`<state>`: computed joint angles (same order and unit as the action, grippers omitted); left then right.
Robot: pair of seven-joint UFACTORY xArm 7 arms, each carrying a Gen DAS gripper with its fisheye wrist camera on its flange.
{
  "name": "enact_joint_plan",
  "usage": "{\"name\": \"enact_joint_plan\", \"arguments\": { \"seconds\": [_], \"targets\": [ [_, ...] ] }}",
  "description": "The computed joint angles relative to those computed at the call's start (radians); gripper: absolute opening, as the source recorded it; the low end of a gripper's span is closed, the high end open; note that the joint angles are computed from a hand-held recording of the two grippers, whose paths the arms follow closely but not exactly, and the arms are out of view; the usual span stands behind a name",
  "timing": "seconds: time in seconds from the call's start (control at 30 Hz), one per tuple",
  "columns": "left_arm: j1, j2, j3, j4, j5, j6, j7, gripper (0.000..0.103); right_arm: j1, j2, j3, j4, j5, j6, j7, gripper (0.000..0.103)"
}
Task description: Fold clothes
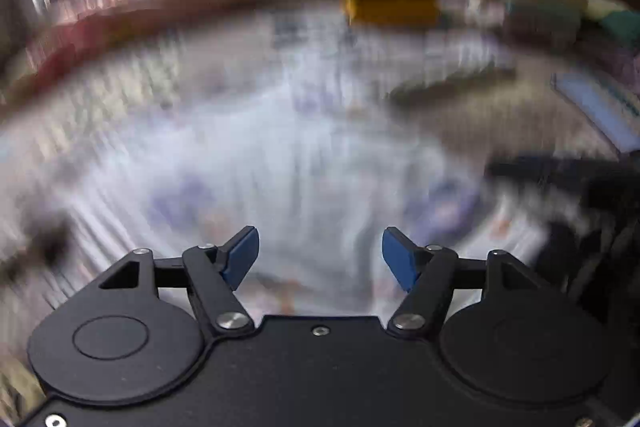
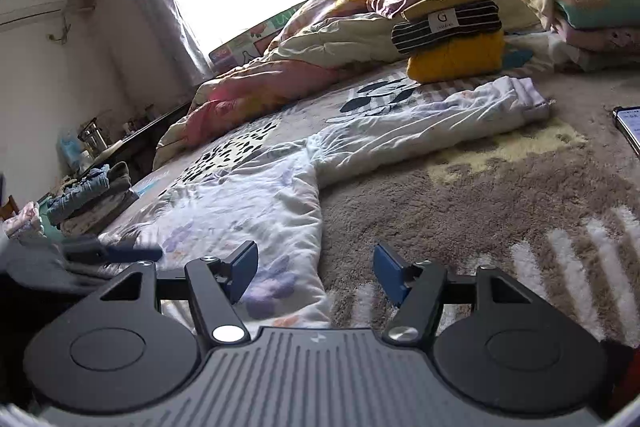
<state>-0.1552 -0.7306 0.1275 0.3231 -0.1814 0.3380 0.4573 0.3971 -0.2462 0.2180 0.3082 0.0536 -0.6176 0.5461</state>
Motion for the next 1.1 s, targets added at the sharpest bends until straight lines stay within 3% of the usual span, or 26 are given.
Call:
{"name": "enact_joint_plan", "arguments": {
  "seconds": [0.07,0.2,0.27,0.37,0.43,0.5,0.53,0.6,0.63,0.73,0.83,1.0,1.1],
  "targets": [
    [0.013,0.027,-0.004,0.035,0.015,0.069,-0.032,0.070,0.004,0.005,-0.012,0.004,-0.018,0.005,0.014,0.065],
    [-0.020,-0.024,0.004,-0.002,-0.076,-0.048,0.002,0.070,0.005,0.008,-0.020,0.010,-0.037,0.045,0.030,0.065],
    [-0.034,0.013,0.037,0.016,-0.049,0.014,-0.017,0.072,0.006,0.013,-0.029,0.018,-0.055,0.069,0.041,0.065],
    [-0.012,0.031,0.014,0.031,-0.032,0.064,-0.010,0.076,0.010,0.018,-0.041,0.027,-0.088,0.093,0.049,0.069],
    [-0.022,0.010,0.009,0.026,-0.054,0.027,-0.019,0.075,0.005,0.015,-0.032,0.026,-0.086,0.099,0.038,0.070],
    [-0.034,-0.014,0.001,-0.008,-0.117,-0.064,0.011,0.076,0.003,0.013,-0.030,0.024,-0.082,0.099,0.036,0.071],
    [-0.043,-0.013,0.013,-0.011,-0.124,-0.068,0.012,0.076,0.001,0.012,-0.027,0.023,-0.075,0.096,0.036,0.071],
    [-0.080,0.038,0.074,0.014,-0.087,0.009,-0.013,0.082,-0.006,0.009,-0.015,0.018,-0.049,0.088,0.030,0.071],
    [-0.081,0.032,0.080,0.001,-0.094,0.006,0.026,0.083,-0.006,0.008,-0.016,0.017,-0.045,0.087,0.033,0.071],
    [-0.054,0.011,0.038,0.014,-0.098,0.010,-0.001,0.083,-0.007,0.005,-0.010,0.015,-0.034,0.088,0.030,0.072],
    [-0.081,-0.010,0.059,-0.002,-0.128,-0.046,0.002,0.083,-0.007,0.002,-0.006,0.009,-0.022,0.080,0.028,0.073],
    [-0.037,0.063,0.012,0.035,-0.086,0.019,-0.023,0.085,-0.005,-0.001,-0.013,0.008,-0.029,0.082,0.033,0.074],
    [-0.082,0.030,0.048,0.008,-0.141,-0.091,-0.023,0.085,-0.004,-0.008,-0.015,0.002,-0.028,0.075,0.037,0.075]
  ]
}}
